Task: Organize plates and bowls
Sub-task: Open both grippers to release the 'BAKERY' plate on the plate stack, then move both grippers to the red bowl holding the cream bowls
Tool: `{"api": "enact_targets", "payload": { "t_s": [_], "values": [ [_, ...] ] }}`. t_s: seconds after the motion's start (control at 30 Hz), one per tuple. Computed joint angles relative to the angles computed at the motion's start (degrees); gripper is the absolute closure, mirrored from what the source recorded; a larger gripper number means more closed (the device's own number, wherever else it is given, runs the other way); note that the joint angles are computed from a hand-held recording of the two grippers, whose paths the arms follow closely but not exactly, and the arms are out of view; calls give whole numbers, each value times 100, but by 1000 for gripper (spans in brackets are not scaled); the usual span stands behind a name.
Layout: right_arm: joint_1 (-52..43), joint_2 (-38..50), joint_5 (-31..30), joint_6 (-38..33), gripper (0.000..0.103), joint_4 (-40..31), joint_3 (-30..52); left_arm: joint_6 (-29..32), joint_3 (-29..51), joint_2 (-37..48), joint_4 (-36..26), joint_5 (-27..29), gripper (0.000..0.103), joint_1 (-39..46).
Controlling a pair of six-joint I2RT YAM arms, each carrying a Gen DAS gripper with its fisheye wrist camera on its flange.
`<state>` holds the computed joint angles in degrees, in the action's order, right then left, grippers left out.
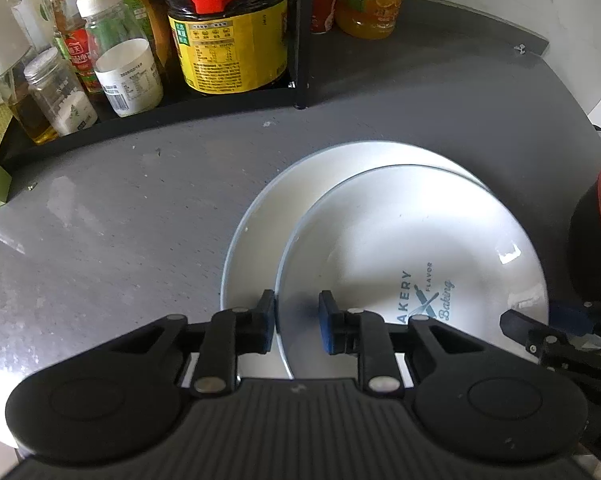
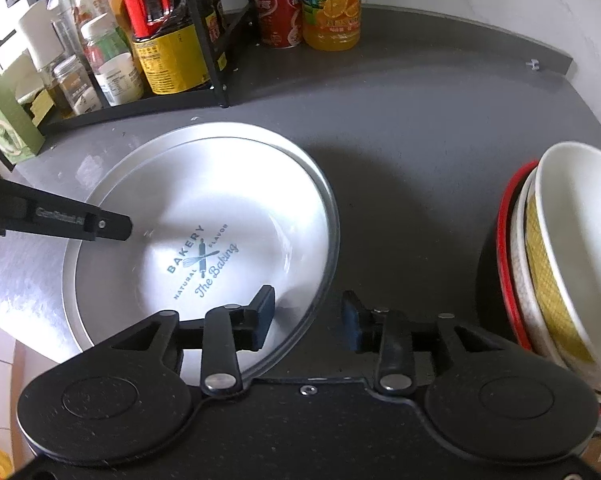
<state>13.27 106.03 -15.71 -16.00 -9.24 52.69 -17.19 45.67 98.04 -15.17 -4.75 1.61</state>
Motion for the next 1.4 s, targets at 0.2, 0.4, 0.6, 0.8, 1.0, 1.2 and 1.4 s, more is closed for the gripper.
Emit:
{"api": "enact_targets", "payload": {
  "t_s": [0.2,0.4,0.6,0.8,1.0,1.2,1.4],
  "values": [
    [-12,157,-136,234,61,193,-19,-20,-10,-80,-39,234,86,235],
    [29,221,-94,275,57,92,82,-186,-213,-215,183,310,90,301],
    [27,219,-85,345,48,-41,138,-222,-237,-257,205,384,90,372],
    [-74,76,-248,316,40,-92,66,-140,-173,-314,-8,462,91,465],
    [-304,-130,-535,337,39,-277,11,-64,-110,-254,-91,847,91,752],
    [-463,-336,-620,427,39,-308,-145,-20,-54,-249,-278,1131,92,957],
    [-582,-638,-591,550,39,-276,-395,180,111,-286,-591,1187,92,1051]
  ]
}}
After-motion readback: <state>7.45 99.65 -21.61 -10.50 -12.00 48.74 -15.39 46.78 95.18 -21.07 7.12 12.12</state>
